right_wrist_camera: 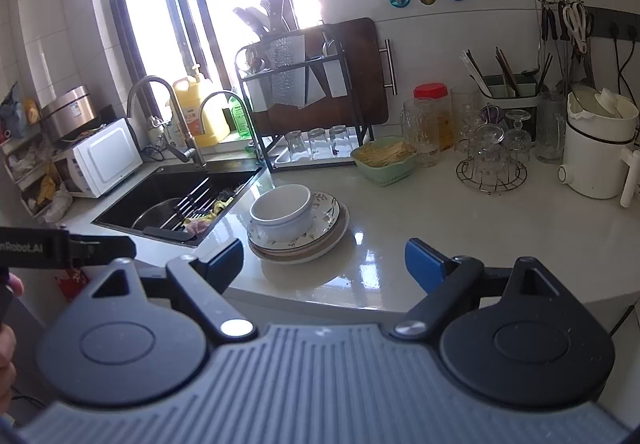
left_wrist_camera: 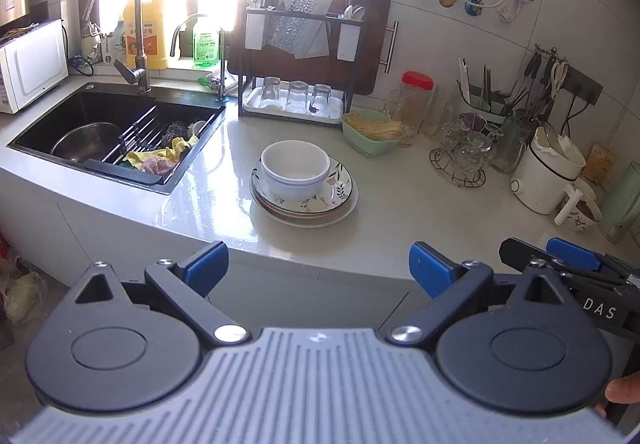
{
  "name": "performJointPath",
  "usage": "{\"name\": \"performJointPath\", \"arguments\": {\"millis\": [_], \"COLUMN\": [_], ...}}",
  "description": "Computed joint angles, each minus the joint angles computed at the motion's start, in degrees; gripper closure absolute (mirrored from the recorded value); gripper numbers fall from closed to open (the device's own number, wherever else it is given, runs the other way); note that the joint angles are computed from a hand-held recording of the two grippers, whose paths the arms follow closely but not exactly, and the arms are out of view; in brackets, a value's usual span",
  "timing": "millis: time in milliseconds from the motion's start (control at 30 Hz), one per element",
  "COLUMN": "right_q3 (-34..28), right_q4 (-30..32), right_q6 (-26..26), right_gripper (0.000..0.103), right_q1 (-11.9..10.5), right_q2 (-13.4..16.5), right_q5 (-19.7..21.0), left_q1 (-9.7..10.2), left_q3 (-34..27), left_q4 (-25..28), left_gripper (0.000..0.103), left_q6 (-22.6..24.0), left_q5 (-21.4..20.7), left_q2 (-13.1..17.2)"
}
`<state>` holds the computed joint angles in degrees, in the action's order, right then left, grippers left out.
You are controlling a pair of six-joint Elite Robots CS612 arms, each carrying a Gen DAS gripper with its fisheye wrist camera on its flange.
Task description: Organize plates and bowls
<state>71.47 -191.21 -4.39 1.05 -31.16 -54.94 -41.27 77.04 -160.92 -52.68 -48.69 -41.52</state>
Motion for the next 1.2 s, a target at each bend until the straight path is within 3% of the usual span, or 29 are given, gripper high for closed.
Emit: {"name": "performJointPath", "arguments": {"millis": [1200], "right_q3": [1.2], "right_q4": [-1.1], "right_q6": [0.4], "right_gripper": [0.014], "right_q1": [-0.2], "right_q2": [-0.4], "right_q5": [-0.4], "left_q1": [-0.23], "left_q3": [0.0], "left_q4": [-2.2], "left_gripper": [0.004], "left_q6": [1.4], "left_q5": [-1.6], "left_q2": [0.4]}}
